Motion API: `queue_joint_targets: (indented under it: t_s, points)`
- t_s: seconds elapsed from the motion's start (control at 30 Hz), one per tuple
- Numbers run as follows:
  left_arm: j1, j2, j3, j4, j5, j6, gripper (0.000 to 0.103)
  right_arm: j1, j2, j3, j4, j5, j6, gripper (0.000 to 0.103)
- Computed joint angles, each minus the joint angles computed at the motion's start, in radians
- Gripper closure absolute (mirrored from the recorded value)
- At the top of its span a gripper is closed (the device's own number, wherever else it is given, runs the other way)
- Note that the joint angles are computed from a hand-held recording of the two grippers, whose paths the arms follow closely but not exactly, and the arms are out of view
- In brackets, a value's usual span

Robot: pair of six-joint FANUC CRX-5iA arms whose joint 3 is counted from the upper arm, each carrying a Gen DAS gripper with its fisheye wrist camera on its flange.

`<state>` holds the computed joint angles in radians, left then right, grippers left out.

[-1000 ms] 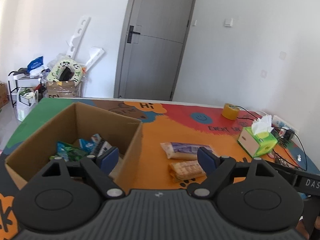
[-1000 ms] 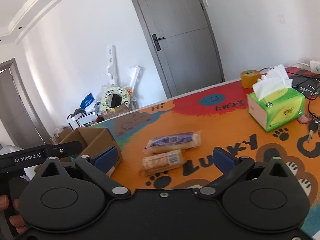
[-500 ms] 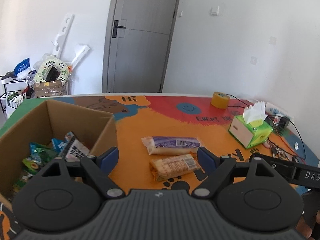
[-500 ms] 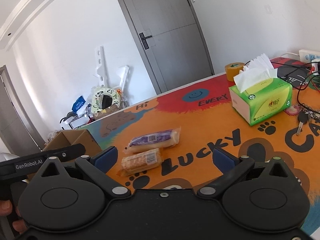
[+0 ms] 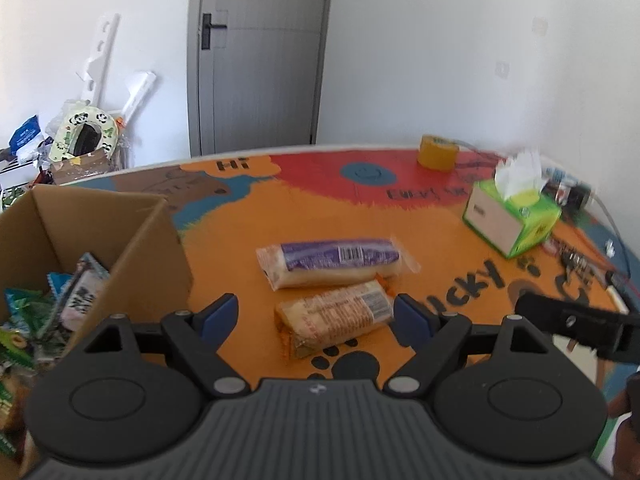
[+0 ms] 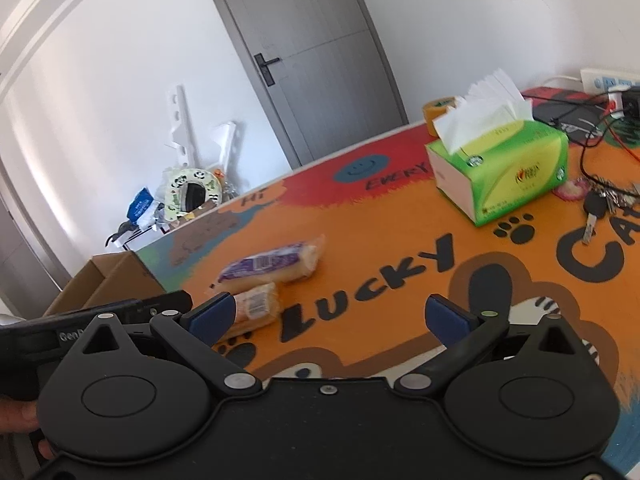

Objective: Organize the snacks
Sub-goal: 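Grasp tan-wrapped bread bar with left tool while right tool grasps purple bread roll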

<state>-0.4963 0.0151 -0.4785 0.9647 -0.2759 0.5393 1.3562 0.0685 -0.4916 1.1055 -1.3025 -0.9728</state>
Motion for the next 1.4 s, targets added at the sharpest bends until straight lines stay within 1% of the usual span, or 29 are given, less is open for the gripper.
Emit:
queue_joint_targets:
  t_s: [0.07,0.17,0.23,0.3,0.33,0.6,0.7,0.9,1.0,1.03,1.1,1.13,1.2,1.3,1.33,1.4]
  points:
    - [-0.002,0.015,0.013,-0.030,-0.008,0.009,0.019,-0.004,-0.008,-0.014,-0.001,0.008,-0.017,0.000]
    - [-0.003,0.040,0.044,-0.113,-0.016,0.058,0.019,-0.009,-0.017,-0.034,-0.001,0.021,-0.042,0.000]
    - [-0.002,0.057,0.071,-0.183,-0.022,0.107,0.019,-0.012,-0.022,-0.047,0.001,0.030,-0.058,0.000]
    - [0.001,0.076,0.105,-0.263,-0.033,0.177,0.019,-0.015,-0.027,-0.057,0.004,0.040,-0.072,0.000]
    - [0.001,0.085,0.120,-0.286,-0.040,0.199,0.019,-0.019,-0.029,-0.063,0.007,0.048,-0.079,0.000]
    - [-0.020,0.130,0.162,-0.277,-0.042,0.184,0.018,-0.043,-0.044,-0.098,0.022,0.085,-0.122,0.000]
    - [-0.032,0.148,0.175,-0.253,-0.031,0.179,0.018,-0.049,-0.047,-0.105,0.024,0.091,-0.129,0.000]
    - [-0.034,0.185,0.249,-0.414,-0.058,0.362,0.018,-0.053,-0.045,-0.105,0.019,0.098,-0.134,0.000]
    - [-0.033,0.192,0.260,-0.457,-0.067,0.393,0.018,-0.057,-0.045,-0.106,0.017,0.105,-0.136,0.000]
    - [-0.031,0.193,0.268,-0.490,-0.077,0.417,0.018,-0.057,-0.045,-0.106,0.017,0.107,-0.136,0.000]
    - [-0.025,0.193,0.294,-0.590,-0.095,0.514,0.018,-0.060,-0.044,-0.106,0.019,0.111,-0.133,0.000]
    - [-0.021,0.192,0.298,-0.614,-0.102,0.546,0.018,-0.062,-0.042,-0.104,0.020,0.114,-0.129,0.000]
    - [-0.010,0.190,0.294,-0.610,-0.110,0.561,0.018,-0.066,-0.038,-0.100,0.024,0.120,-0.124,0.000]
    - [0.000,0.184,0.306,-0.679,-0.129,0.637,0.018,-0.077,-0.032,-0.093,0.033,0.134,-0.111,0.000]
    - [0.005,0.179,0.298,-0.676,-0.127,0.642,0.018,-0.081,-0.030,-0.089,0.038,0.138,-0.106,0.000]
    - [0.014,0.174,0.274,-0.622,-0.119,0.597,0.019,-0.087,-0.027,-0.084,0.045,0.145,-0.098,0.000]
